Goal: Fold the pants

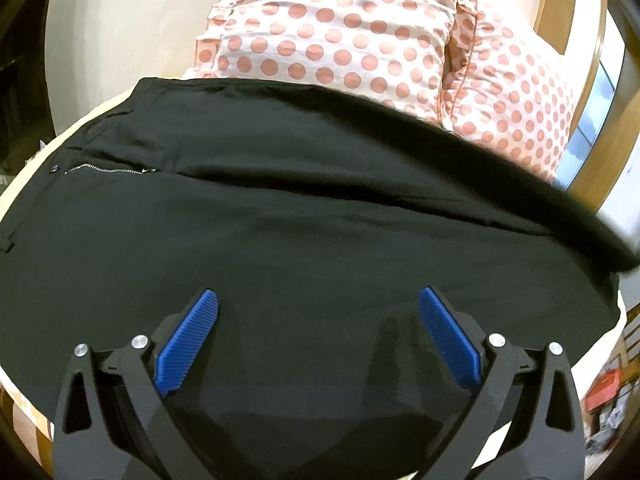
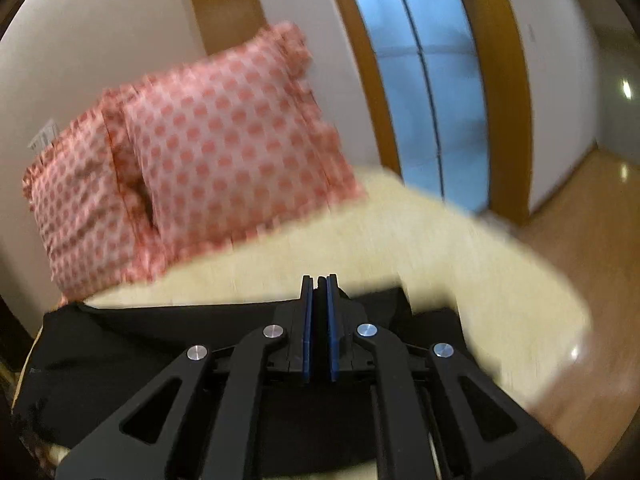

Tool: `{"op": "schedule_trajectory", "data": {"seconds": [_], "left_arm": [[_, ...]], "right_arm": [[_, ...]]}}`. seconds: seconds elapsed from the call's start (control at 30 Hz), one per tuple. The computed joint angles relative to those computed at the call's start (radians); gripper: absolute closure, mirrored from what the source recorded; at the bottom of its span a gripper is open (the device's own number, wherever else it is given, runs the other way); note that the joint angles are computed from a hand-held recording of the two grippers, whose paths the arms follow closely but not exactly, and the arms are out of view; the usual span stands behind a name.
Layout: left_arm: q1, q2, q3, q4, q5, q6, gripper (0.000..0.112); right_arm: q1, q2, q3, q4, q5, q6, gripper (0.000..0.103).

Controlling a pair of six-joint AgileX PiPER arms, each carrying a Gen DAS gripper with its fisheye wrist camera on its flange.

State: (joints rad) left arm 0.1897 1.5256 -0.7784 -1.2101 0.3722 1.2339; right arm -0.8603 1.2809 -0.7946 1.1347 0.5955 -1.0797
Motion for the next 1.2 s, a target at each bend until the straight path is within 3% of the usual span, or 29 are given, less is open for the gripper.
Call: {"op": "schedule_trajectory", "data": {"seconds": [0.1,0.2,0.27,0.3,0.33,0.47,0.57,0.87,1.1,1.17,1.2], "left_arm": [[0.023,-0.026,0.006,-0.012,0.019,0.015,0.011],[0.035,-0.054,0.018,-0.012,0.023,0.018,0.011],[0.05,-0.076,0.03,-0.021,0.033,0.032,0.011],[0.059,-0.091,0.042,-0.031,0.034,0.046,0.011],[0.067,-0.099,0.049,-0.035,0.037,0.053,0.011],[0.086,-0.118,0.06,-0.022,0.026,0.044,0.011],[0.082,-0.126,0.063,-0.029,0.003,0.048,0.011],[0.03,-0.152,0.084,0.006,-0.069,0.034,0.011],[0.003,-0.145,0.078,0.067,-0.12,-0.032,0.011],[-0.008,-0.142,0.075,0.107,-0.134,-0.072,0.011],[-0.011,-0.139,0.071,0.129,-0.138,-0.095,0.011]], "right_arm": [[-0.006,-0.025,0.106,-0.037,-0.016,0.032,0.096],[-0.039,-0.014,0.122,-0.076,0.033,0.114,0.091],[-0.098,0.007,0.102,-0.058,0.113,0.148,0.074],[-0.148,0.019,0.103,-0.01,0.178,0.128,0.061],[-0.186,0.024,0.11,0.025,0.225,0.112,0.056],[-0.308,0.038,0.13,0.085,0.412,0.102,0.056],[-0.322,0.073,0.137,0.115,0.547,0.103,0.056],[-0.118,0.205,0.094,0.061,0.543,0.293,0.056],[-0.154,0.213,0.102,0.121,0.394,0.343,0.059],[-0.129,0.186,0.11,0.125,0.315,0.353,0.075],[-0.116,0.163,0.113,0.13,0.269,0.332,0.093]]}}
